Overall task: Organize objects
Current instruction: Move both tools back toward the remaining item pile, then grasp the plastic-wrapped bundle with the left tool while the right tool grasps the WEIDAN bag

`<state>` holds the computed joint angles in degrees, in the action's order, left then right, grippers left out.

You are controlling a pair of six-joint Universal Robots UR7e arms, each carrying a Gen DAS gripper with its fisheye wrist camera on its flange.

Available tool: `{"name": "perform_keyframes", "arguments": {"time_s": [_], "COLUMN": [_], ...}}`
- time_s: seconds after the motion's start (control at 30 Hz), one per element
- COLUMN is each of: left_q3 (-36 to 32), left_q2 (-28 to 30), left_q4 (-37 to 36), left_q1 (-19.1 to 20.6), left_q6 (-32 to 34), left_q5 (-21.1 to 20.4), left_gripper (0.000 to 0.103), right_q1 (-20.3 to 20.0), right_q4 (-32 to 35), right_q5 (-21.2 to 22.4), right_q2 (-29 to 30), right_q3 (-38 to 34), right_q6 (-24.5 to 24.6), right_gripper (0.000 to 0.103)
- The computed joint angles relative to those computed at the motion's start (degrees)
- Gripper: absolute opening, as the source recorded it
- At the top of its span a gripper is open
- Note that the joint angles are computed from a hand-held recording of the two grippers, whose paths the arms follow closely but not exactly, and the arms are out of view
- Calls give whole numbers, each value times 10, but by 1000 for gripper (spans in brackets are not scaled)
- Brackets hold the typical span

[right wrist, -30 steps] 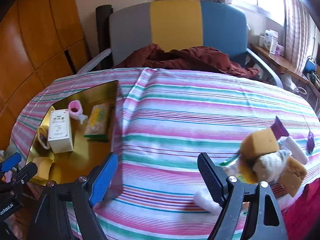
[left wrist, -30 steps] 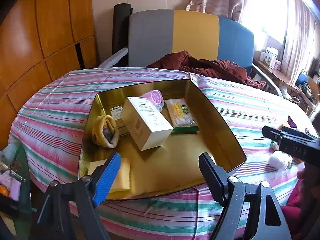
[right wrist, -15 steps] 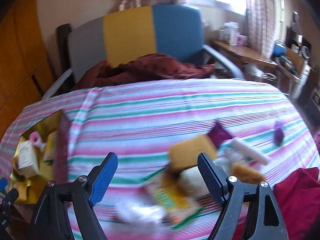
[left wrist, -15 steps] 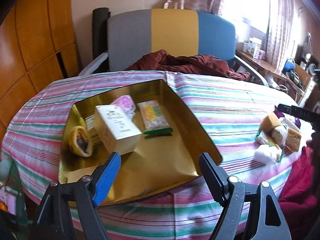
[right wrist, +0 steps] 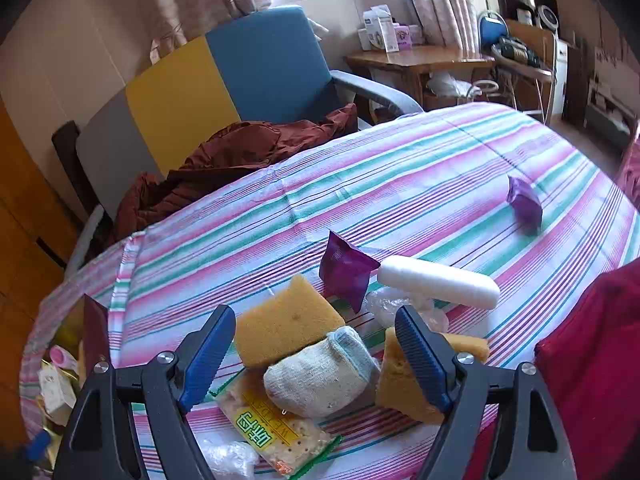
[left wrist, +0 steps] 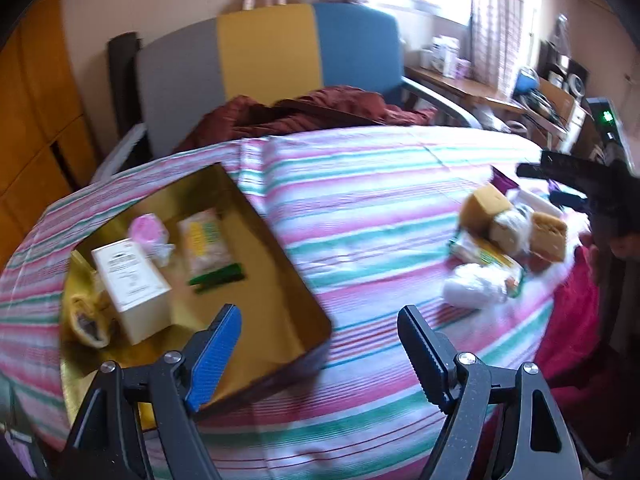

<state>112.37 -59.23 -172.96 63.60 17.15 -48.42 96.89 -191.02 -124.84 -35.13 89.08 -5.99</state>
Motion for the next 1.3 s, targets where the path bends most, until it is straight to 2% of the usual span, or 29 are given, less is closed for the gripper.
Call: {"name": "perform_keyframes", "arguments": {"time_s": [0.27,0.43,0.53,0.6,0.73,0.87,0.9,0.97,1.0,1.07,1.17,1.3], "left_q3": [-31,-58,-67,-73,-95,-119,-123,-136,-139,-128,-106,-82], "left_q2": [34,63,80,92,122,152,158,167,165,153,133,105], "left_q4": [61,92,94,92,112,114,110,136,156,145,130,125], "left_q1": [-6,-10,-15,-17,-19,-17,-14,-7,-1,5,11,23], "left_q6": [0,0,18,40,63,72,78,78,70,74,80,53], "left_q5": [-58,-85,-99,-99,-96,-91,-92,-95,-106,-124,-117,-114], "left_gripper": [81,81,87,91,91,92,90,62,62,59,59,60], "right_q1": [-14,-18,-18,-18,-19,-17,-17,-18,-18,-20,-21,-19], "right_q4": [15,41,50,53,65,77,80,83,85,90,98,107], "right_q5": [41,54,59,64,88,90,92,94,94,95,97,102], "right_q2": [-19,-20,-19,-19,-21,-17,-18,-19,-19,-19,-20,-18], "right_q3": [16,12,10,9,10,5,5,6,6,4,3,2], "right_q6": [54,63,58,55,48,38,38,37,37,40,39,25], "right_gripper": [83,84,84,84,83,83,83,83,84,84,84,83]}}
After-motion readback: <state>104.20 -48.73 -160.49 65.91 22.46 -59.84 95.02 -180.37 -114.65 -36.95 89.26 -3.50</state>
